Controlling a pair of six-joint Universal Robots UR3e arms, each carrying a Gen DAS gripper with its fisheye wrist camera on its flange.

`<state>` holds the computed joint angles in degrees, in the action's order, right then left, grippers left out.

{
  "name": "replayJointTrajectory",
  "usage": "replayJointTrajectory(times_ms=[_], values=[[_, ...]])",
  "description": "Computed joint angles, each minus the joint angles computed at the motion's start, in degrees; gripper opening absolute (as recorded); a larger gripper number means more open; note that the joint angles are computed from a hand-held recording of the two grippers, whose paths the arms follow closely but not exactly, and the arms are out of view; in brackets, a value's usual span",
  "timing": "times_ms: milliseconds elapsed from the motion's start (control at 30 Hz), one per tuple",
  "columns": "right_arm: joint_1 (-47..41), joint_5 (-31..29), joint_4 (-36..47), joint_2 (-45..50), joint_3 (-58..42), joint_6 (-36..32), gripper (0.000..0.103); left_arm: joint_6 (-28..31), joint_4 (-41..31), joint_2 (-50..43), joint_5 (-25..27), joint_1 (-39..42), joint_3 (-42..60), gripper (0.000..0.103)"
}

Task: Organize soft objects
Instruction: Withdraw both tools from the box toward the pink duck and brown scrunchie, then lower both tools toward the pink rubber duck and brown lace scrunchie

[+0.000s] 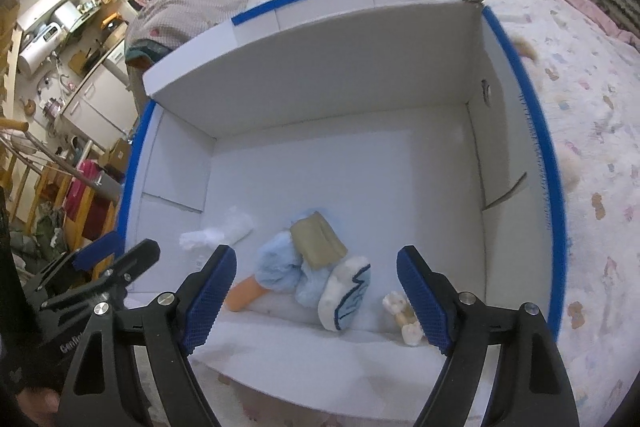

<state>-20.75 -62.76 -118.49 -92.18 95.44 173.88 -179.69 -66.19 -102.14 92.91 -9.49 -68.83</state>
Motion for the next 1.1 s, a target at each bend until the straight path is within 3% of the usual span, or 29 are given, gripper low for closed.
replayJointTrajectory(times_ms=[333,800,1100], values=[[-4.6,3.7,6.5,-12.3,6.1,-3.8,0.087,-1.4,-3.5,6.2,-1.2,2.7,-4.4,0.068],[-11.2,5.9,17.0,-27.9,14.7,-9.6,0.087,4.6,0.1,19.9,-0.1,6.4,-21.8,0.068],[-5.9,4.1,17.0,-23.2,14.1,-6.9,0.087,6.3,-0.1,23.0,-0.2,10.2,-25.9,0.068]])
